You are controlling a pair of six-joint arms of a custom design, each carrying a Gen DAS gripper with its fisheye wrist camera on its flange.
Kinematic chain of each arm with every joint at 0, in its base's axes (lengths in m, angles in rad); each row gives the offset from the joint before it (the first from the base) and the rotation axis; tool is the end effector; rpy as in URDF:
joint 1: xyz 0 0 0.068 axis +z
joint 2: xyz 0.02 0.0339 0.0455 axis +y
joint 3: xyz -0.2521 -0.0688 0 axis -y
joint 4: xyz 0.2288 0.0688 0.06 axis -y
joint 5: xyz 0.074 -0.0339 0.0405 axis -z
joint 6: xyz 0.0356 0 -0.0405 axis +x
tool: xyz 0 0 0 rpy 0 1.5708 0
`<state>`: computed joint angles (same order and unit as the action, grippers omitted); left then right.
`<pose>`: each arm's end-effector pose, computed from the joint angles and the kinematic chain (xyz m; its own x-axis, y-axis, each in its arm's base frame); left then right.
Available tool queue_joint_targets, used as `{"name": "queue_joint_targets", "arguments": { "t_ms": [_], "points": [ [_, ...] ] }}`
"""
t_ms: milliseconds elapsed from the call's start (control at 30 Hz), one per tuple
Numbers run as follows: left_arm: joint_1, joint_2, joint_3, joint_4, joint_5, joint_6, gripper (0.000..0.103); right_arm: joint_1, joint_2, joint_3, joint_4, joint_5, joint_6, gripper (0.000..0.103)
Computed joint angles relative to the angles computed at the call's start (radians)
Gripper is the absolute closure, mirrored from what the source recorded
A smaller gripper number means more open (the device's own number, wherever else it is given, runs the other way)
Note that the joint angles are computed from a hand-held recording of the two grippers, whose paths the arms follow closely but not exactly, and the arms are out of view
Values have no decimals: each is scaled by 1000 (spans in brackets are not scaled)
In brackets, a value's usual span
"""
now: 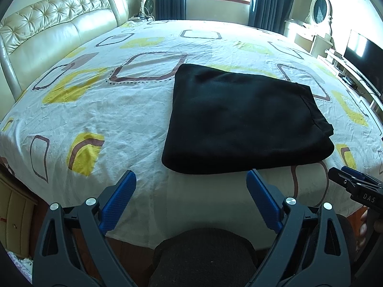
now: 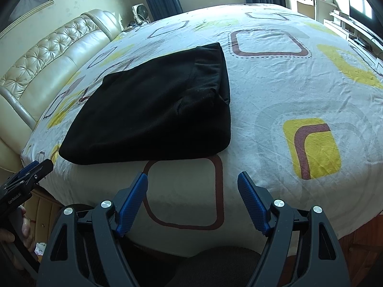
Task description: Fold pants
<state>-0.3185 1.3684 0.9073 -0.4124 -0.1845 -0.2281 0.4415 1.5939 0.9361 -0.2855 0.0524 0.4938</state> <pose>0.2593 -0.0786 0.2288 -0.7535 0.0144 -0.6573 0.0262 0.9996 -0.0082 0.2792 0.1299 0.1844 -0.8335 0.1296 -0.5371 -0.0044 0.9705 0.2409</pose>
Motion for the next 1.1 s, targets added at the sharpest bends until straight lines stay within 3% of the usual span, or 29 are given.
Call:
{"name": "queue_joint_targets", "arguments": {
  "t_ms": [667,733,900,933,1033,1100],
  "points": [
    [-15,-21,0,13,-21,15,9,5,18,8,-10,-20,0,27],
    [-17,-28,-1,19,-21,16,3,5,19,8,-10,-21,-1,27],
    [-2,-56,-8,47,61,-3,3,5,23,9,-9,-27,-3,27],
    [-2,-43,13,23,56,-25,3,5,23,9,-8,-28,-2,27],
    [-33,-12,62,-54,-115,-98,2,3,20,6,-7,-28,2,27],
    [-13,-23,59,-42,-108,-47,2,-2,19,6,-10,-34,10,27]
  ]
}}
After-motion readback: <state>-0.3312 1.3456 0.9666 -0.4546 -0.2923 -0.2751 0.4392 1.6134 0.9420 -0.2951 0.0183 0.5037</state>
